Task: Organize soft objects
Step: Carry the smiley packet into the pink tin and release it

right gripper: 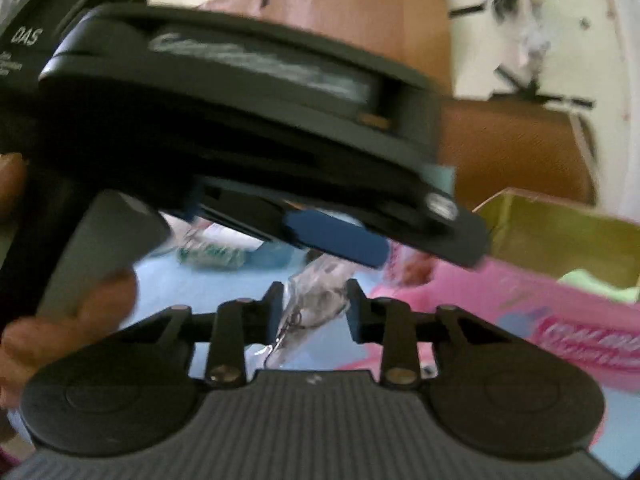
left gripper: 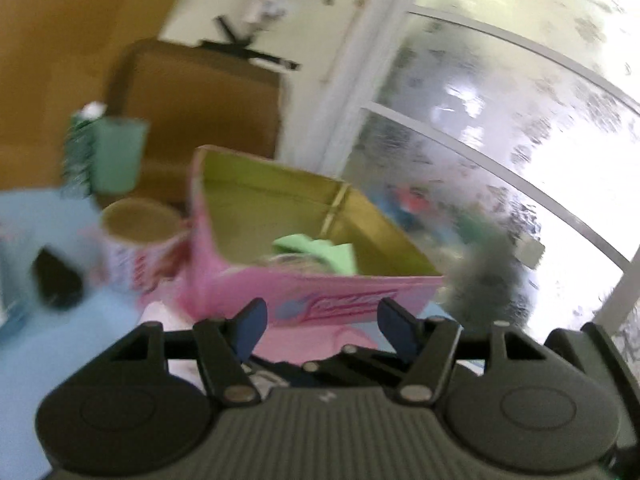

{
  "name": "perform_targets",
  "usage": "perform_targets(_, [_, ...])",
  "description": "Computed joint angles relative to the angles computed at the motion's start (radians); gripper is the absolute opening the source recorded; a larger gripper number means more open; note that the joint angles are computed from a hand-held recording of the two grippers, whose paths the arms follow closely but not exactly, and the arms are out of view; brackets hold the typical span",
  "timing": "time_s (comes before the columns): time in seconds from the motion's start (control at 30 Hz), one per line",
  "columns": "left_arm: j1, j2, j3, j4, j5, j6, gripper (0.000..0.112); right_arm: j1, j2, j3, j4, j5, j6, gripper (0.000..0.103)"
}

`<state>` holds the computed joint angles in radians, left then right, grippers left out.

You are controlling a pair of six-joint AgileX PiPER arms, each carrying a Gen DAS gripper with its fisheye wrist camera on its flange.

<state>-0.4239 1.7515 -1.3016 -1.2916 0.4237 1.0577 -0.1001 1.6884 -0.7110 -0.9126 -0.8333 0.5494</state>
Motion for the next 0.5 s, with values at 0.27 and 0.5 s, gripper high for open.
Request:
perform_targets(0.27, [0.067,-0.047,0.106,-0.152,-0.031,0.001,0.086,-0.235,0.138,-0.118,-0.266,-0.160,0.490,0.034])
perform_targets(0.5, [0.202,0.077,0.082,-0.298,0.250,-0.119,0.086,-0.317,0.226,-0.194,-0.300,-0.356,0.684,0.031])
